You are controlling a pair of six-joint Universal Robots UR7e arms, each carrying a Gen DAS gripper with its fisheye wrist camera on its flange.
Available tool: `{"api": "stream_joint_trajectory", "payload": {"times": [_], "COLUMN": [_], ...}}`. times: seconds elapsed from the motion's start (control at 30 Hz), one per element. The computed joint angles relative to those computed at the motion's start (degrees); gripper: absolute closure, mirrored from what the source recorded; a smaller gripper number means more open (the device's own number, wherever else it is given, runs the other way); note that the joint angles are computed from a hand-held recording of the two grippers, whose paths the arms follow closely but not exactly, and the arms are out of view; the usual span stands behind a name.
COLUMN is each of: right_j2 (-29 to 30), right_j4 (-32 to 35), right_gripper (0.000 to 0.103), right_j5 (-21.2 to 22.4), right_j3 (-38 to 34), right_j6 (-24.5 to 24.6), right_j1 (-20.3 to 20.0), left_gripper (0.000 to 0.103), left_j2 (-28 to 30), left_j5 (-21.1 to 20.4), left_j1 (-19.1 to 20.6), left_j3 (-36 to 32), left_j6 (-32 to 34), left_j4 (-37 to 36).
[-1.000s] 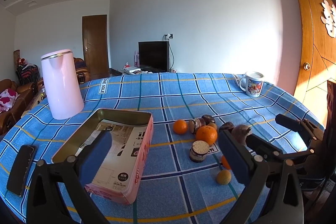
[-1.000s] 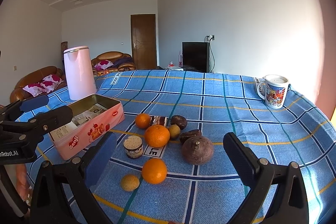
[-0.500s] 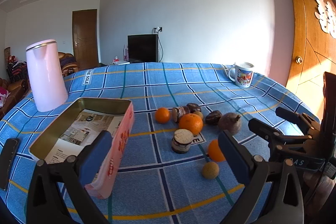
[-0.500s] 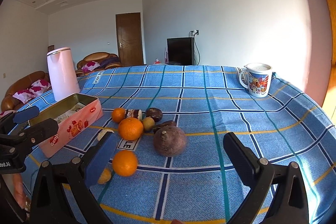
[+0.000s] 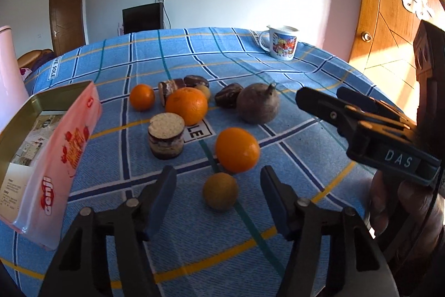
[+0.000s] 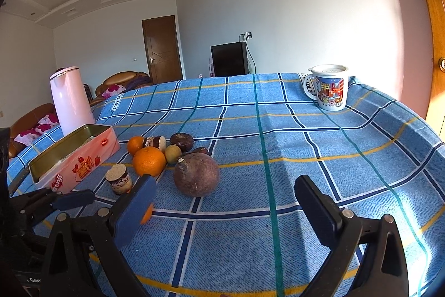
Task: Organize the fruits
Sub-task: 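Grasp the small yellow fruit with the left tool while the right tool grasps the purple passion fruit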
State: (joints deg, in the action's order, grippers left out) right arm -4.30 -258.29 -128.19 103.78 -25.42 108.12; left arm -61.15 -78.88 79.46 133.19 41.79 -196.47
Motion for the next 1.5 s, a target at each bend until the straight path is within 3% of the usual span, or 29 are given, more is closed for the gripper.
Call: {"api": "stream_joint_trajectory", "payload": {"times": [0.2,0.37,0.53,0.6,0.67,0.77,0.83,1.17,1.23,1.37,1.4,1.43,1.5], "right_j2": [-1.2,-2.2,-3.7,-4.9,-5.4,-5.6,-5.1,-3.6,-3.6,-3.7,-3.8,-3.9,-4.3], "right_j4": [6.9,13.3,21.7,25.5,26.2,24.9,24.4,17.1,17.1,17.6,17.9,18.8,19.2], "right_gripper": [0.018,0.023,0.029,0.038,0.04,0.052,0.052,0.059,0.069,0.067,0.054,0.034,0.026], "right_j5": [0.3,-2.1,-3.4,-1.3,0.2,2.8,1.4,3.6,3.4,3.6,3.1,2.3,3.2], "right_j3": [-0.7,-2.7,-3.8,-2.8,-2.3,-1.3,-2.0,-2.0,-2.2,-2.1,-2.1,-2.1,-1.5], "right_j6": [1.7,2.6,5.8,7.9,8.0,7.6,6.7,1.9,1.4,2.2,3.0,3.8,3.9], "right_j1": [0.1,0.6,-0.5,-1.5,-1.9,-2.4,-1.8,-1.3,-1.2,-1.4,-1.4,-1.3,-1.5], "left_gripper": [0.076,0.076,0.076,0.076,0.076,0.076,0.076,0.076,0.076,0.076,0.076,0.076,0.076], "left_j2": [-1.1,-2.7,-3.4,-3.4,-3.0,-2.9,-2.7,-3.2,-3.3,-3.1,-3.1,-3.2,-3.2], "left_j5": [-3.0,-5.2,-5.9,-5.9,-6.0,-6.3,-6.4,-7.1,-7.2,-7.1,-7.1,-7.1,-7.0], "left_j1": [1.7,2.8,3.4,3.8,4.2,4.7,4.5,4.5,4.6,4.7,4.8,4.8,4.8], "left_j3": [-1.3,-1.8,-2.1,-2.6,-3.5,-3.7,-3.5,-3.2,-3.1,-3.2,-3.2,-3.2,-3.2], "left_j6": [-0.2,-0.6,0.1,-0.1,-0.5,-0.6,-0.1,0.9,0.9,0.9,0.9,0.9,0.9], "left_j4": [5.2,6.5,3.1,2.4,2.1,1.1,-0.8,-3.5,-3.5,-3.3,-3.3,-3.2,-3.3]}}
